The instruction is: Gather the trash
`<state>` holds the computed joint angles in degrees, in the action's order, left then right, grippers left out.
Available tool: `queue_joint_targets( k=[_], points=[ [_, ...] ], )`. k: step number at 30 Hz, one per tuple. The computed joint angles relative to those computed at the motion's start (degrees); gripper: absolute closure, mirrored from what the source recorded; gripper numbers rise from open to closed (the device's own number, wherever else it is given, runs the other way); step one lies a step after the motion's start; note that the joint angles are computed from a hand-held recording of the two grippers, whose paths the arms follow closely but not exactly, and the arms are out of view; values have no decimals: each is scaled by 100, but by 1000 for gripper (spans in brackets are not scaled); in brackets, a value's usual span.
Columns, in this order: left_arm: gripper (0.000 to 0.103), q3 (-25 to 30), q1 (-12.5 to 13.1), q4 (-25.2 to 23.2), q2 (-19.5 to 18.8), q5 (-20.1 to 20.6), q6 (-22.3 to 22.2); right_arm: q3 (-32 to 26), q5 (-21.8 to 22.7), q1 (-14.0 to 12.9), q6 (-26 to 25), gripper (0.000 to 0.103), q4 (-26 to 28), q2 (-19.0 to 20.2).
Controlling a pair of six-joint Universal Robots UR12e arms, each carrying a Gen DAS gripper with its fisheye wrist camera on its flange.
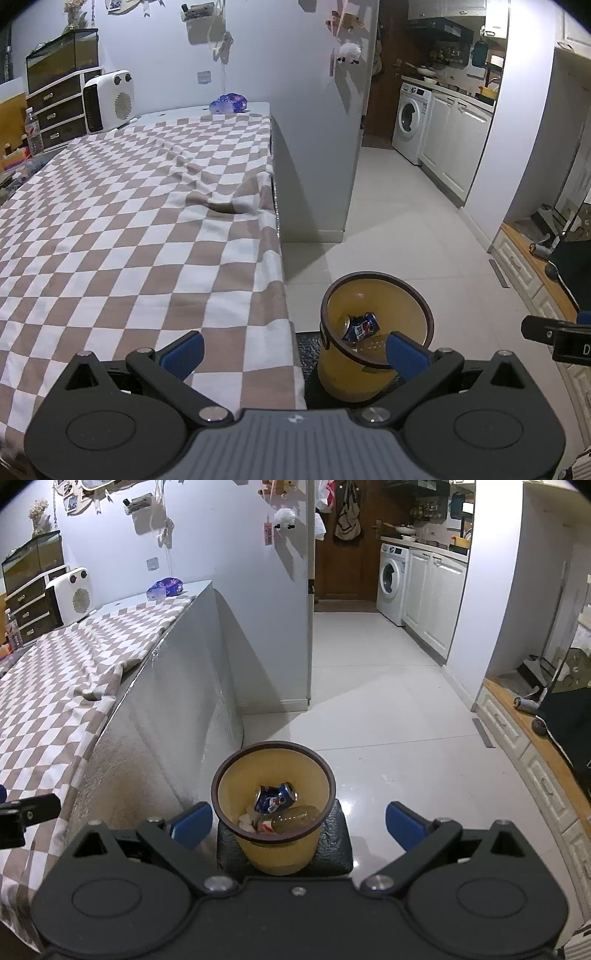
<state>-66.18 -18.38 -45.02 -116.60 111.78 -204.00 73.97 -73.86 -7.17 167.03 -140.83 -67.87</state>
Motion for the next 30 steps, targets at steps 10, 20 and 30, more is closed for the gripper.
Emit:
queue_joint_targets(
  k=[10, 20, 30],
  points=[
    [0, -42, 30, 11, 21, -37, 25, 7, -18, 14, 19, 2, 97, -16],
    [0, -43, 26, 11, 16, -64, 11, 32, -83, 20, 41, 2, 85, -32],
    [0, -39, 12, 38, 16, -41, -13, 62, -93, 31, 66, 2, 23, -48]
  ],
)
